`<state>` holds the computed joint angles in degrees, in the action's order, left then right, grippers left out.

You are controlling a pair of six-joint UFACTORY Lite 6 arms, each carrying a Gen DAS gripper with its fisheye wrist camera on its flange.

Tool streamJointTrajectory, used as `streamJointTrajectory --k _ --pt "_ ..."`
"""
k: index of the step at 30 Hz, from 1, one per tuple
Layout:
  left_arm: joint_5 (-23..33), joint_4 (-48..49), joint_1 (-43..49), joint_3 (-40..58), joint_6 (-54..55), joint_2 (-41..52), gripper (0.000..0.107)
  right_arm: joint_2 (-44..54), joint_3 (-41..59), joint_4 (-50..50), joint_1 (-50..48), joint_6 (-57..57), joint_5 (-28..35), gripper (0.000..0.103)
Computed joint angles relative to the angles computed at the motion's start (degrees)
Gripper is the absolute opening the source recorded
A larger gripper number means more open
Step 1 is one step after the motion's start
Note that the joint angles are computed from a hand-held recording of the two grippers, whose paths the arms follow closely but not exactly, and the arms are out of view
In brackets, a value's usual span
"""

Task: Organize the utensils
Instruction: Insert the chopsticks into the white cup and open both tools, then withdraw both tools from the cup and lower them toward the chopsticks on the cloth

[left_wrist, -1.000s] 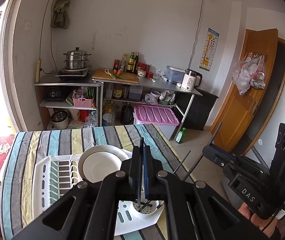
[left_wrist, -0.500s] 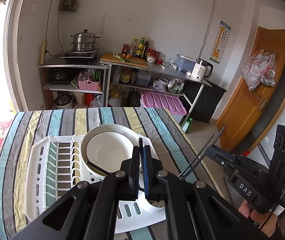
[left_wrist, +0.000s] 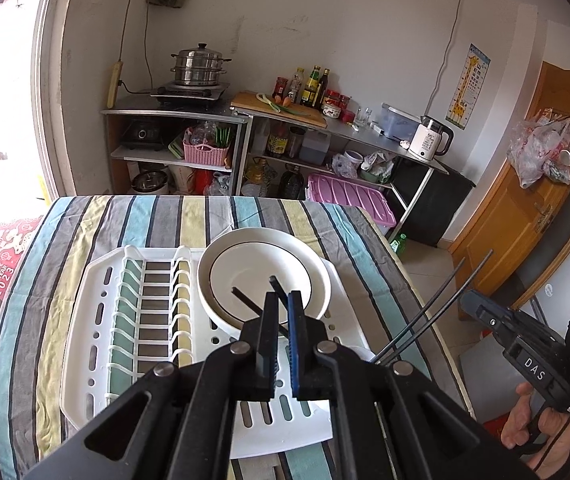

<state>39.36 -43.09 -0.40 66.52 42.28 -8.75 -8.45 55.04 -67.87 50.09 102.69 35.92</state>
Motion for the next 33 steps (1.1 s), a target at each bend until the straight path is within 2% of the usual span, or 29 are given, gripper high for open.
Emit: streamJointTrajectory --k 9,15,20,24,28,33 --pt "2.1 -2.2 3.2 -4.8 5.2 -4.9 0.005 -4.1 -4.1 -0.9 4.1 3.2 3.3 0.016" --pt "6.3 -5.8 9.1 -13.2 12.9 -14.9 0.018 -9.3 -8.9 -3.0 14.3 9.8 11.5 0.016" --pt "15.2 -9.5 19.4 -22.1 21.4 -25.6 0.020 -10.8 -12.0 -2.4 27.5 16.8 21.1 0.016" --pt "24.7 -10.1 30.5 -31.3 28.3 -34.6 0.020 -8.2 -13.5 -0.4 37.8 23.3 27.9 0.016" --pt "33.3 -8.0 40.1 -40.2 34.2 -43.5 0.020 -5.8 -15.1 1.7 43.9 28.6 30.1 0.016" --pt "40.1 -5.1 46.5 -46.5 38.2 -50.1 0.020 -3.4 -16.8 4.2 46.2 31.5 27.6 0.016"
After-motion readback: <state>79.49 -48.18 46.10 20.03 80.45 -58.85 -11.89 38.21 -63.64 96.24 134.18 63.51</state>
